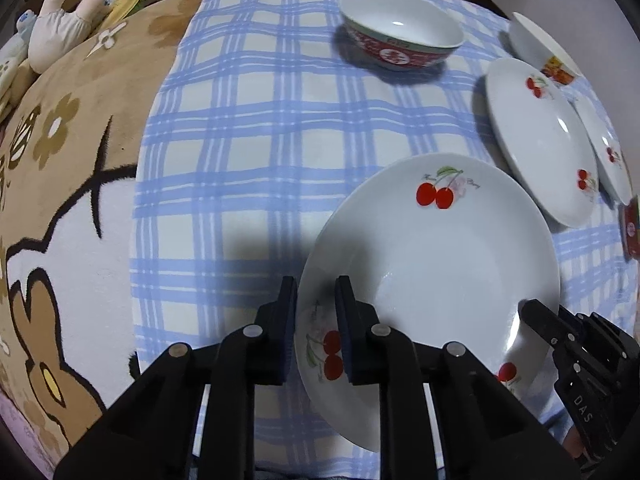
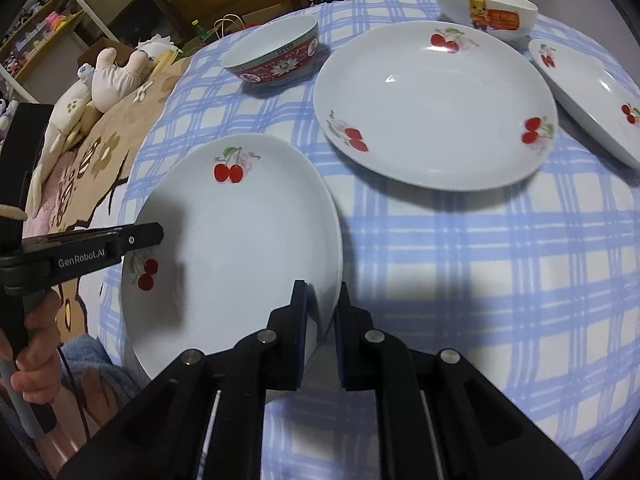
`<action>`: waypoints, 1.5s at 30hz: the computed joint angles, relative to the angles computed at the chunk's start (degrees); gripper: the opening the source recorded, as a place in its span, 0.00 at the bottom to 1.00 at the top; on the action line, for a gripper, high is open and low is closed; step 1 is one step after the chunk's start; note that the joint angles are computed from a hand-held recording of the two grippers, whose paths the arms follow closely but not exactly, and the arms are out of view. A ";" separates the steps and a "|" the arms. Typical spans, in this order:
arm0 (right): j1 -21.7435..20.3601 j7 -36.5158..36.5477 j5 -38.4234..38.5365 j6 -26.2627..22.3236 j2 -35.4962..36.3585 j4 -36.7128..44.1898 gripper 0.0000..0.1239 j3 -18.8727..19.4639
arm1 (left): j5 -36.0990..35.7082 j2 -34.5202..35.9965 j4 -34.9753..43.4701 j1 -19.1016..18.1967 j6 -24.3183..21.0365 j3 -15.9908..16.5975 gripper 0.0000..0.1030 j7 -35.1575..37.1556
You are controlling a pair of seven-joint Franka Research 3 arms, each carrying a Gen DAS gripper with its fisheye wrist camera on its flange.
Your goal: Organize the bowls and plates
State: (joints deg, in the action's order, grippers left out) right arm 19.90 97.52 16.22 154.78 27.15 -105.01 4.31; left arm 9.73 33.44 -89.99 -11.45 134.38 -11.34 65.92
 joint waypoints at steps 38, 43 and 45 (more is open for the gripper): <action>-9.16 -0.89 -2.72 -5.30 -22.14 -19.85 0.11 -4.06 | -7.31 0.52 4.58 -7.46 7.96 -6.55 0.18 6.58; -10.68 -0.17 -4.57 -4.37 -22.50 -21.25 0.11 -4.95 | -5.82 5.70 11.89 -10.49 4.12 -5.93 0.18 6.28; -11.29 0.75 -4.95 -3.99 -22.23 -21.45 0.10 -5.33 | -5.39 7.62 14.64 -11.47 2.73 -5.77 0.18 6.37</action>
